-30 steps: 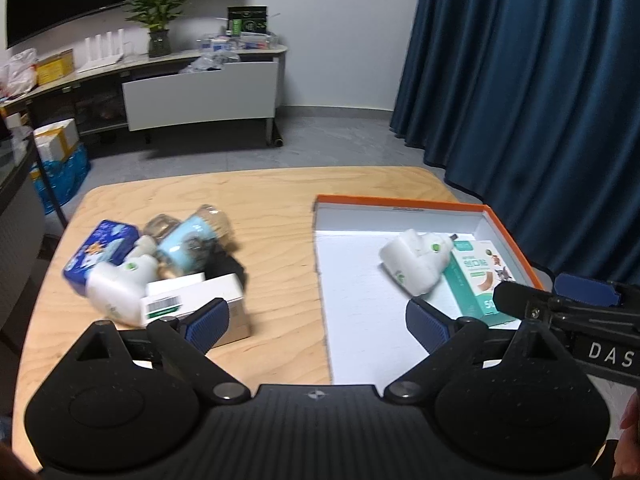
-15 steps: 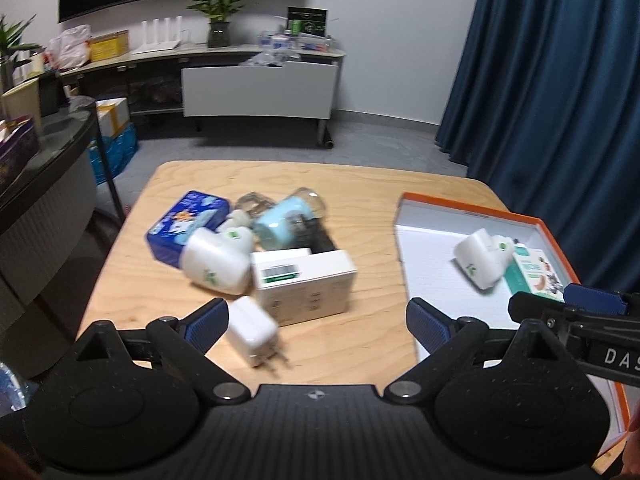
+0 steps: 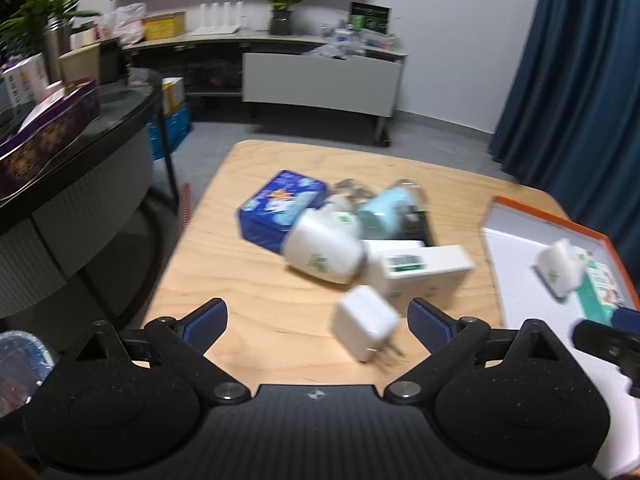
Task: Organize rigid objects
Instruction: 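Move both tools back toward the remaining items on the table, then grasp the SUPERB white heater with the left gripper while the right grasps the white barcode box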
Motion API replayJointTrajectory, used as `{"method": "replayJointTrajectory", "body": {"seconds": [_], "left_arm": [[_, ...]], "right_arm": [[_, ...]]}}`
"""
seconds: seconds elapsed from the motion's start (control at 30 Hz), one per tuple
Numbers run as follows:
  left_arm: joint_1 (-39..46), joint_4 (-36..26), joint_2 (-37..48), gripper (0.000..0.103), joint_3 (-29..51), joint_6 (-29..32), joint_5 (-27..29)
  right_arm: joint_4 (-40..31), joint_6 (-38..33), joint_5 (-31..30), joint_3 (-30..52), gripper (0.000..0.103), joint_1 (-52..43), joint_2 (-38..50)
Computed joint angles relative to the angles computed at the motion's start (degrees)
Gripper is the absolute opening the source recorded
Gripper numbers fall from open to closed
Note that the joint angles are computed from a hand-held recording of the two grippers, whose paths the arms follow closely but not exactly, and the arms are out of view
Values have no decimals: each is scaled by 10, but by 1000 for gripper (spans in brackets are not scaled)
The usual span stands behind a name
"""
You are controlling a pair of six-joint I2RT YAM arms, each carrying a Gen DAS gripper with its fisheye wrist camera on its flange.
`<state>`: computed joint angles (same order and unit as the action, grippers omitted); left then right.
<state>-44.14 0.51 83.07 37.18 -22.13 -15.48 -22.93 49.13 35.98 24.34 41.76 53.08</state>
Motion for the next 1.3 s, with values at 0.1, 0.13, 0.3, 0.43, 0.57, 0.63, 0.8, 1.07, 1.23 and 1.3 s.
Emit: {"method": "replayJointTrajectory", "body": {"seconds": [0.1,0.13,0.3,0.43,0.57,0.63,0.8,1.07,1.23,1.3], "left_arm": [[27,2,6,99,-1,5,8],[33,4,7,99,-2,7,12],[54,16,17,100,-5,18,25],[62,46,51,101,8,55,38],[74,82,99,102,35,111,58],[78,94,127,102,53,139,63],[74,126,169,101,73,193,80],[58,175,204,92,75,235,80],[70,156,215,64,87,219,109],[75,155,206,64,81,206,123]], "right_arm": [[20,-7,-12,1,89,-4,19],[27,-11,-16,2,89,-4,27],[61,-27,-33,10,90,-9,68],[73,-34,-42,14,89,-12,84],[68,-32,-42,13,90,-15,84],[64,-31,-41,12,89,-17,82],[63,-29,-45,6,90,-29,76],[70,-32,-57,-1,90,-46,75],[79,-35,-65,-2,90,-51,79],[93,-42,-78,-5,90,-60,80]]}}
